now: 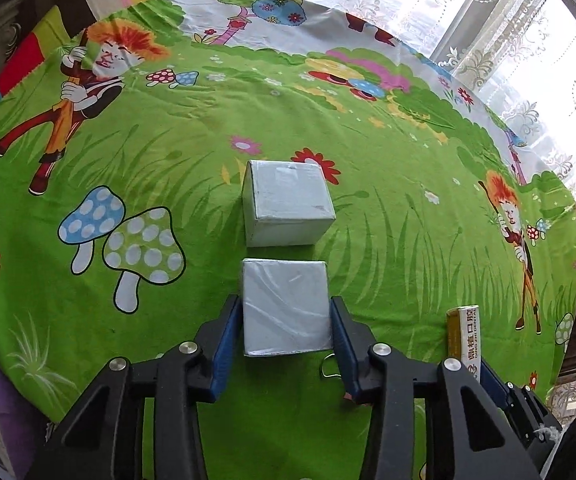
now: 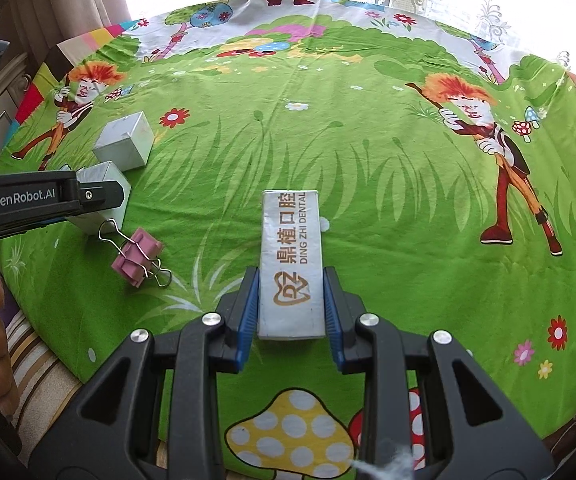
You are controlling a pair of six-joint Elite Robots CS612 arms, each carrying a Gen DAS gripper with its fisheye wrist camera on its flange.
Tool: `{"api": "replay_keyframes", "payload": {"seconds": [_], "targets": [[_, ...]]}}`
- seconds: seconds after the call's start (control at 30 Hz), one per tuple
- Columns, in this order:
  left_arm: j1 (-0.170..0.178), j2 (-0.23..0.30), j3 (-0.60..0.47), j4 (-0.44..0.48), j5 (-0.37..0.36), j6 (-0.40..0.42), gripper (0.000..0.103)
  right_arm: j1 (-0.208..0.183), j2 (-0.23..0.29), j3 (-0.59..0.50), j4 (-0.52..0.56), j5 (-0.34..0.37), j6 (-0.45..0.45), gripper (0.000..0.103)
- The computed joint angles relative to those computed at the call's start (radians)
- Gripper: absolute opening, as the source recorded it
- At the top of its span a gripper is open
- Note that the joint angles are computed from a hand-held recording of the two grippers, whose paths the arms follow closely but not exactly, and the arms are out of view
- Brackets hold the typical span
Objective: Organize rigid objects
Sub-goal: 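Grasp the Ding Zhi Dental box with the right tool while the left grasps a silver cube, then carry the silver cube and Ding Zhi Dental box with both tools over the purple box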
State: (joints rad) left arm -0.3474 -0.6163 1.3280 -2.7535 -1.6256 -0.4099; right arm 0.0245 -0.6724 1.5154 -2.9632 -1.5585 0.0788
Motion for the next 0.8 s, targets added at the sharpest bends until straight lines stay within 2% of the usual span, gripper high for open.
{"api": "replay_keyframes", "payload": {"seconds": [0.37,0.6,0.8], "targets": [[0.038,-0.052,0.123,-0.151,-0.047,-0.054,0.044,0.001,-0.011,0.018,-0.047,0.007,0.007,0.035],[0.064,-0.087,0.194,-0.216,-0.042,-0.081,0.044,0.015,-0.025,0.028,-0.056,0.046,-0.009,0.035],[0.078,-0.110,0.241,-0.273,-0.016,-0.073,0.044,0.035,-0.041,0.037,-0.058,0.095,-0.033,0.035]]}}
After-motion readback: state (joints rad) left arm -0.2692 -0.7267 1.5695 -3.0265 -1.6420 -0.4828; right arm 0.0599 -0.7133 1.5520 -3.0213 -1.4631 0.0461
